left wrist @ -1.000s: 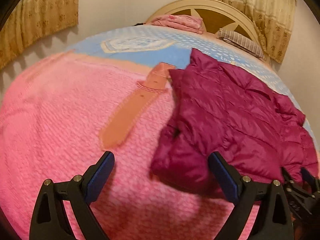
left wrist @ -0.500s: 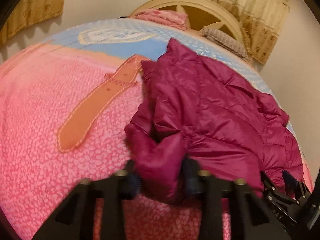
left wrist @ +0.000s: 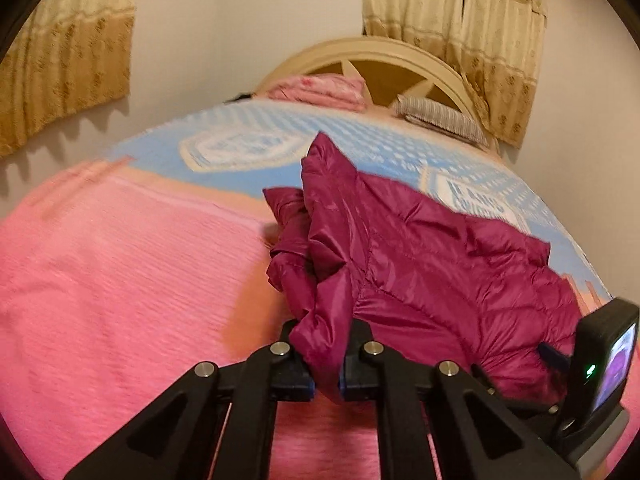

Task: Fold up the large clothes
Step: 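Grasp the jacket edge with the left tool and lift it while the right tool withdraws, then grasp the magenta jacket bundle with the right tool while the left tool presses it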

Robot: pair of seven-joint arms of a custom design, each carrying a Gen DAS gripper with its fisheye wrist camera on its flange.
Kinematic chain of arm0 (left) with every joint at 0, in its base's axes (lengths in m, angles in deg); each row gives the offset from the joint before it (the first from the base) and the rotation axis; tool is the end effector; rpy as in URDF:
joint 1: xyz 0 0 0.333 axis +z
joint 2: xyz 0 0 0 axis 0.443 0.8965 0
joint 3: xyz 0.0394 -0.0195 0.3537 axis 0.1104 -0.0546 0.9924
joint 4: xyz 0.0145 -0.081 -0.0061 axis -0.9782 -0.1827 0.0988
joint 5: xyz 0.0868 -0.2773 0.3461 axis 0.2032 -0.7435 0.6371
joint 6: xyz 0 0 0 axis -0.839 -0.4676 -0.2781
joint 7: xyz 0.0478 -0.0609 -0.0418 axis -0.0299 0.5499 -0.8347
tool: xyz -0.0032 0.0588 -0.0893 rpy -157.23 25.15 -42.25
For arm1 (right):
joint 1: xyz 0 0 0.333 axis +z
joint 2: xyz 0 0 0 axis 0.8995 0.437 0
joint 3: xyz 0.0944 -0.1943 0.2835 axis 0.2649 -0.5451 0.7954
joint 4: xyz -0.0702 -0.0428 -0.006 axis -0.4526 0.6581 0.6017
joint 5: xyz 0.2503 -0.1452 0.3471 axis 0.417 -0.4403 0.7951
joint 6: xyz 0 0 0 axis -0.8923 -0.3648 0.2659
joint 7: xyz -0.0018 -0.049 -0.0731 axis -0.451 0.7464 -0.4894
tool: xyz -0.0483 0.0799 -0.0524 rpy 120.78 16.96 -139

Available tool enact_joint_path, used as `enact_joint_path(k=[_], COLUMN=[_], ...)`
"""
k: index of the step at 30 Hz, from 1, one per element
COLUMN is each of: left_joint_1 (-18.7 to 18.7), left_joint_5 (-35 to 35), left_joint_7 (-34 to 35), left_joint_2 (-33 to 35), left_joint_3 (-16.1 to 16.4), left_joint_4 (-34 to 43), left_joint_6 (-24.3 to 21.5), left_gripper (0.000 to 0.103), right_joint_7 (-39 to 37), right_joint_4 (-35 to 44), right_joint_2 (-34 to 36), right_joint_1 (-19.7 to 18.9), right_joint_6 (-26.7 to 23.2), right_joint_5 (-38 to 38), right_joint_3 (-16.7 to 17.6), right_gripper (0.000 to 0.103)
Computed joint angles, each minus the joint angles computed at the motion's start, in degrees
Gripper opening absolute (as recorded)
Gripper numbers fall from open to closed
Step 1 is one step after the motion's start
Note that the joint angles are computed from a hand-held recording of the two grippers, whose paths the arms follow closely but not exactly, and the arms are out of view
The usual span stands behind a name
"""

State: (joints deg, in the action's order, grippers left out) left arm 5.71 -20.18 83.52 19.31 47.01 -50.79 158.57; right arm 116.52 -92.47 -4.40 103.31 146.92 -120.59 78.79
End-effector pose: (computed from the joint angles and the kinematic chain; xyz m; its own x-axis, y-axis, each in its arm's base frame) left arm 0.7030 -0.3537 0.4523 -0.3647 -0.9192 0.1483 -0.5909 0.1055 -0.7998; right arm 0.6752 0.4445 0.3973 -0.3872 -0.9016 0.1929 -0.7042 0.1541 -0.6930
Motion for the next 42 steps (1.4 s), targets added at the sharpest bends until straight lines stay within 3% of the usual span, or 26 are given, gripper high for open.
enact_joint_path(k=[2,5,7,9,10,13,15,18,24,26,30,33,35,37,40,42], left_joint_1=[-2.28,-4.71,-6.2,-11.17,-13.51,-17.45,-17.68,-16.2,-13.17,-10.14,-10.6,-11.48,-15.08,-16.23,-16.14,-15.03], left_joint_5=[1.85,4.82,6.55,9.16,10.23,11.53,11.28,10.8,10.33,9.36,9.51,9.53,10.83,10.96,10.69,10.54], left_joint_7=[-1.47,-2.31,-2.37,-3.55,-3.83,-2.8,-0.46,4.0,13.09,17.93,23.72,27.72,25.94,24.92,24.71,25.55], left_joint_2=[-1.55,-3.0,-3.37,-2.98,-2.66,-1.69,-1.55,-0.64,3.47,4.92,6.26,7.74,8.04,7.81,6.74,5.15], left_joint_3=[4.07,8.44,10.5,16.01,18.29,20.91,19.58,14.43,3.58,-2.93,-5.93,-6.41,-2.1,-0.6,-0.9,-2.62], left_joint_4=[-1.25,-1.82,-1.81,-1.1,-0.51,1.2,1.78,3.95,8.99,9.95,9.4,9.44,9.17,8.59,8.08,6.12], left_joint_6=[1.6,3.3,4.07,5.36,5.77,7.61,8.8,8.84,5.28,2.39,-0.79,-2.67,-1.78,-0.73,-1.59,-0.36], left_gripper=[0.006,0.006,0.006,0.006,0.006,0.006,0.006,0.006,0.006,0.006,0.006,0.009,0.01,0.011,0.02,0.033], right_joint_7=[-1.97,-3.36,-2.19,1.59,3.69,10.14,12.78,14.9,21.98,23.48,25.57,25.85,25.34,24.96,25.69,25.74], right_joint_4=[2.82,2.91,-0.98,-7.09,-9.86,-19.23,-25.39,-31.99,-45.06,-47.41,-49.81,-50.78,-51.84,-52.32,-52.83,-52.63], right_joint_2=[1.91,1.97,-0.82,-5.58,-7.8,-15.68,-20.73,-25.86,-36.25,-38.09,-39.5,-39.63,-40.2,-40.14,-40.37,-40.24], right_joint_1=[0.05,-0.23,-0.03,0.99,1.17,1.1,0.36,-2.2,-8.51,-10.12,-13.11,-15.43,-17.24,-18.82,-20.65,-21.26], right_joint_6=[1.42,8.52,13.53,16.48,17.15,15.36,11.61,5.76,2.96,2.91,4.79,7.01,9.12,10.33,10.73,10.4], right_joint_5=[0.12,1.07,0.92,-1.71,-3.43,-8.63,-9.83,-8.07,-4.87,-4.41,-3.68,-3.72,-3.57,-3.19,-3.06,-3.02], right_joint_3=[0.53,0.9,0.53,-0.63,-0.91,-0.7,0.02,1.08,3.02,4.14,6.49,8.1,8.76,9.73,11.38,12.12], right_gripper=[0.1,0.099,0.099,0.099,0.099,0.099,0.1,0.1,0.1,0.1,0.1,0.1,0.1,0.1,0.1,0.1])
